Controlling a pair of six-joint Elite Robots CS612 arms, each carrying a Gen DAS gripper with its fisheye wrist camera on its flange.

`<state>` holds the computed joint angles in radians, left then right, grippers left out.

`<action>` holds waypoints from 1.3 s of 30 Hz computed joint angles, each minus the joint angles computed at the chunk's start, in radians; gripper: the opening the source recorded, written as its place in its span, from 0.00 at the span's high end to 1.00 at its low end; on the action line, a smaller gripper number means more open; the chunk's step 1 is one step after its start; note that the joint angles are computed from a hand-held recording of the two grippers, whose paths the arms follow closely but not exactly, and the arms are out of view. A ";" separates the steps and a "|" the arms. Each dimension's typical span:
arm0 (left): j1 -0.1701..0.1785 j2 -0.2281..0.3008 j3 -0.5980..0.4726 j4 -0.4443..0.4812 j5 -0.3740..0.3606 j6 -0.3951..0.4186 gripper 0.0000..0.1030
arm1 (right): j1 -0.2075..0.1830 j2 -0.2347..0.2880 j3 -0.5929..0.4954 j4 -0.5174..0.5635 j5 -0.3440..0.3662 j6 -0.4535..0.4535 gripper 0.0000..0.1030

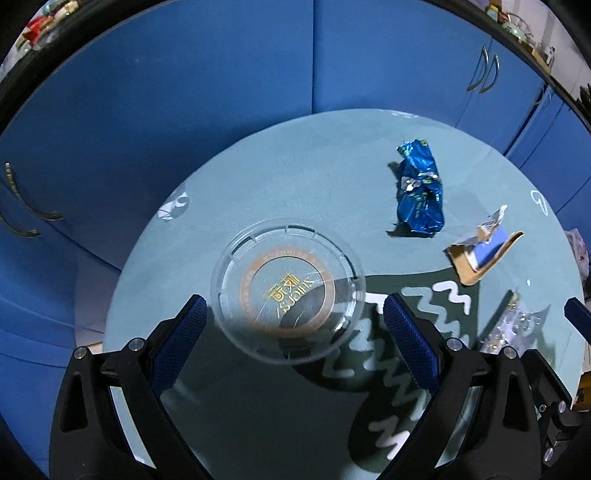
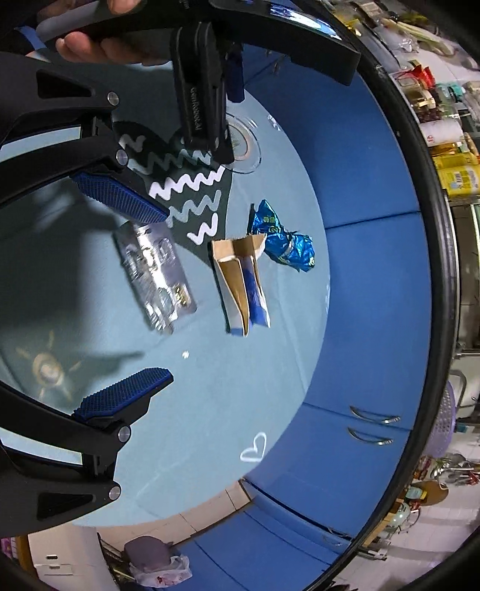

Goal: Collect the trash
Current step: 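Grasp the clear plastic lid with the left gripper while the right gripper grasps the silver blister pack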

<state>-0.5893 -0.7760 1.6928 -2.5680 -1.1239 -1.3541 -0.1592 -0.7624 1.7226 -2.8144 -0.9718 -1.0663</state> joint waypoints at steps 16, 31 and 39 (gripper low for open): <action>0.020 0.020 0.005 -0.059 -0.002 0.040 0.06 | 0.040 0.027 -0.023 0.010 -0.062 0.030 0.23; 0.005 0.016 0.022 -0.088 0.037 0.024 0.15 | 0.038 0.034 -0.001 -0.056 -0.066 0.009 0.27; -0.005 -0.016 0.055 -0.101 0.045 0.006 0.15 | 0.028 0.020 0.019 -0.084 -0.036 -0.007 0.28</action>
